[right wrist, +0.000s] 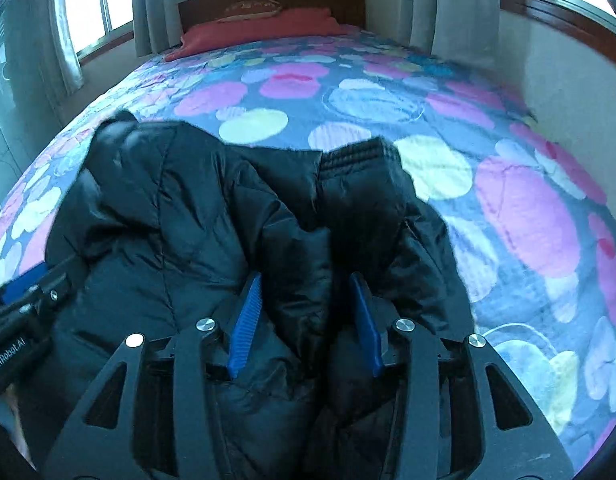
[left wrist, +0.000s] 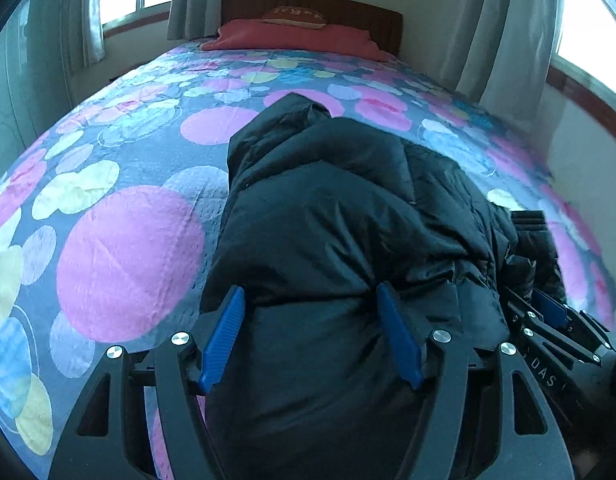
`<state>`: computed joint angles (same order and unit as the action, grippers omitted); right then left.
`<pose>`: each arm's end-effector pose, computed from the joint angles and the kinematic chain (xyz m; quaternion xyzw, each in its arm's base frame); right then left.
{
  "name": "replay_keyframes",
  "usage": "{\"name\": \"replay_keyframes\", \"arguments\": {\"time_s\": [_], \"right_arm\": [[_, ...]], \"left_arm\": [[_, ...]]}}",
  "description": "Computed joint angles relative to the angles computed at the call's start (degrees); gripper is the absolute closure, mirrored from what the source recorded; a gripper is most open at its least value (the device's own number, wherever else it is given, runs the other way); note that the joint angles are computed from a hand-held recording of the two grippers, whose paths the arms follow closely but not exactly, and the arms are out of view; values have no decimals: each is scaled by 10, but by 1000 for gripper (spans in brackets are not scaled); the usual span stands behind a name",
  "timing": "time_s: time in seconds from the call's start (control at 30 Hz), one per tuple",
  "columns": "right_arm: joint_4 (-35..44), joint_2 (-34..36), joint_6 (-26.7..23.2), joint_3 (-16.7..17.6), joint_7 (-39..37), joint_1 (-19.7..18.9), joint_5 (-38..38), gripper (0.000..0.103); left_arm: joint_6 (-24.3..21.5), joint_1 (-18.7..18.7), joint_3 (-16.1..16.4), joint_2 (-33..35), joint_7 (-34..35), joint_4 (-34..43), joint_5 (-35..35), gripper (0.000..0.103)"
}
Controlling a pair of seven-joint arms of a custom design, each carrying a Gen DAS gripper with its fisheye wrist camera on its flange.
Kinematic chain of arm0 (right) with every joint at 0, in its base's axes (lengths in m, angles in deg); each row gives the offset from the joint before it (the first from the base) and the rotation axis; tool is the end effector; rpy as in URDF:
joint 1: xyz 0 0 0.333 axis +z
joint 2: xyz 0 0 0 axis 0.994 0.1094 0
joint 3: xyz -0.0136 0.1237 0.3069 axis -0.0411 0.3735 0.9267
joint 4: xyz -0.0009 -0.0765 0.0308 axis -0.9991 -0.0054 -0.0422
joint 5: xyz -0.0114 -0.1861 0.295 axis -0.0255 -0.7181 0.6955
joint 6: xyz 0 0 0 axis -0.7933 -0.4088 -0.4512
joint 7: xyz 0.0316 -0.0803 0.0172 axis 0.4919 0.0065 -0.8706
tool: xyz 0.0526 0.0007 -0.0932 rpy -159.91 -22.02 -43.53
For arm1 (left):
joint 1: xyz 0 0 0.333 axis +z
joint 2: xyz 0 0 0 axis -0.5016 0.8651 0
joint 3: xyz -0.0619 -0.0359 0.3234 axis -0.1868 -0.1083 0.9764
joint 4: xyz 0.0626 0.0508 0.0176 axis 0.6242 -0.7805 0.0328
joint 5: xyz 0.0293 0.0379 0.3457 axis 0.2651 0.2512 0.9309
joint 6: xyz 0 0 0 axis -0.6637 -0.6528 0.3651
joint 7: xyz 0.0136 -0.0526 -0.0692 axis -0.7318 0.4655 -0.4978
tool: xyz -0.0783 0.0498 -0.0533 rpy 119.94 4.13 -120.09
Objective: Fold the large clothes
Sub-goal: 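Grasp the jacket bundle with both tools and lift it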
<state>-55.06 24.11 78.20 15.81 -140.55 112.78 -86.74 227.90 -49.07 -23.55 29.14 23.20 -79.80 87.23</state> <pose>0.4217 0.3077 0.4432 -0.4519 0.8233 -0.2903 0.1833 0.5229 -0.3364 0.4524 -0.4803 0.8037 -0.3257 0.1315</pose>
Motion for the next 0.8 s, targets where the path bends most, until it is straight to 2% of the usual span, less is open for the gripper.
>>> {"name": "replay_keyframes", "arguments": {"time_s": [0.13, 0.27, 0.33, 0.5, 0.53, 0.6, 0.63, 0.73, 0.8], "right_arm": [[5, 20, -11, 0, 31, 8, -29, 59], [12, 27, -22, -4, 33, 15, -29, 59], [14, 26, -28, -4, 31, 17, -27, 59], [14, 10, -54, 3, 43, 26, -32, 56], [13, 4, -61, 6, 43, 28, -28, 54], [10, -10, -75, 11, 53, 30, -27, 40], [4, -24, -86, 15, 69, 32, -35, 36], [-20, -70, -102, 26, 104, 24, -45, 29], [-51, -111, -81, 26, 136, 8, -49, 24]], "left_arm": [[24, -18, 23, 17, -21, -1, 22, 35], [23, -42, 52, 23, -51, 6, 57, 35], [19, -42, 52, 19, -57, 6, 66, 36], [20, -7, 17, -3, -46, -10, 35, 35], [18, 4, 5, -8, -38, -13, 21, 36], [0, 59, -52, -17, 11, -15, -55, 36], [-8, 72, -65, -20, 27, -14, -84, 36], [-19, 102, -81, -29, 50, -5, -185, 35], [-26, 118, -87, -27, 55, 10, -255, 34]]}}
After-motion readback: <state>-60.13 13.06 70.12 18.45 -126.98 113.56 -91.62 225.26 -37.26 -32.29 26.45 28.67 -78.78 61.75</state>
